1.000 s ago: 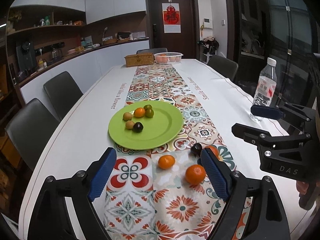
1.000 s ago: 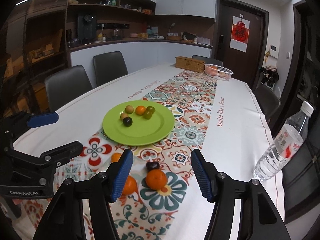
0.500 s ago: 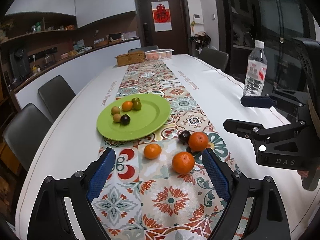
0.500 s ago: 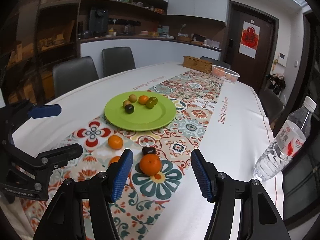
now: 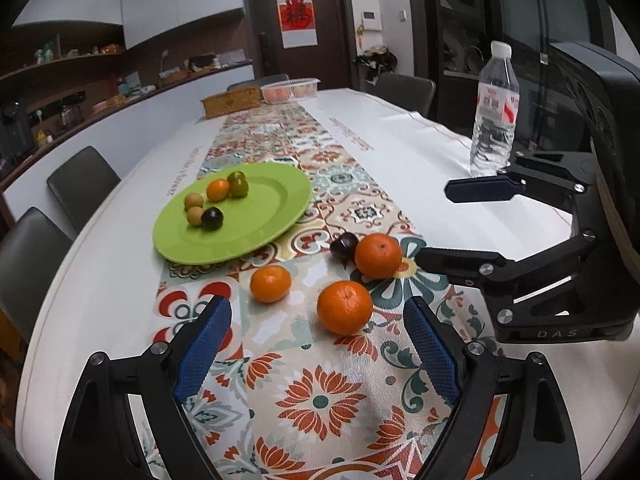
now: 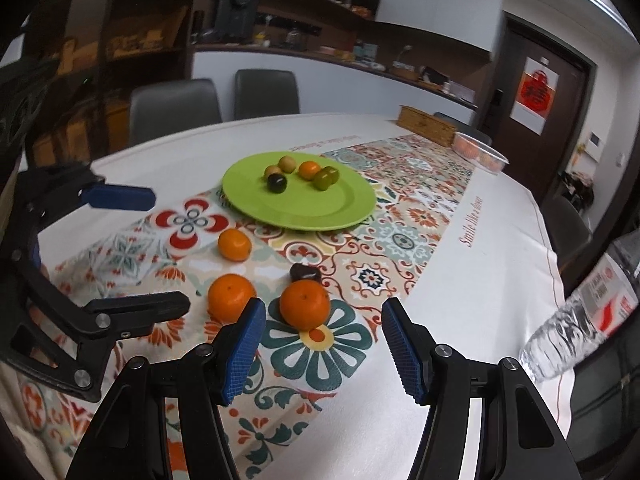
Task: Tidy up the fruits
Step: 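Move both tools back toward the loose tangerines, then grasp a tangerine with the left tool while the right tool grasps another tangerine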
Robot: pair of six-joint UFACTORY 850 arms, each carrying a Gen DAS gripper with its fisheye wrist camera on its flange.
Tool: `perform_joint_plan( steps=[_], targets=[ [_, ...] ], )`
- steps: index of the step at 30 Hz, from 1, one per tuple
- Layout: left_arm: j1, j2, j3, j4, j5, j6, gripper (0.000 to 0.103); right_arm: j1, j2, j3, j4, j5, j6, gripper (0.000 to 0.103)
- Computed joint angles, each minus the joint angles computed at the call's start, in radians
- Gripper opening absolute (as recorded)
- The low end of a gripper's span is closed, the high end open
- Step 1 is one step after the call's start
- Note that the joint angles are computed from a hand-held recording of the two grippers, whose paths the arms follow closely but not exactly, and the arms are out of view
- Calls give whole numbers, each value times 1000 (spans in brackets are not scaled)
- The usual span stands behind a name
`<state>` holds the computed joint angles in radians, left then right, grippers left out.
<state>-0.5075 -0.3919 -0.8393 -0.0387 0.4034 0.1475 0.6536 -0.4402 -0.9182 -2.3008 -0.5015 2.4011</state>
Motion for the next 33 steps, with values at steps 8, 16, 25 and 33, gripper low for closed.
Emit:
perform_joint_plan(
  steps=[8, 16, 25, 33],
  targets=[
    [20, -72, -75, 193, -71, -141, 74, -44, -61, -54, -99, 103, 84, 61],
    [21, -113, -123, 389, -121, -294, 59, -70, -99, -93, -184, 167, 149, 54],
    [28, -142, -165, 615, -151, -540, 46, -94, -122, -122, -317, 225, 278, 45],
    [39, -139, -168, 698, -152, -644, 40, -100, -141, -147, -378, 250, 342, 45]
  ],
)
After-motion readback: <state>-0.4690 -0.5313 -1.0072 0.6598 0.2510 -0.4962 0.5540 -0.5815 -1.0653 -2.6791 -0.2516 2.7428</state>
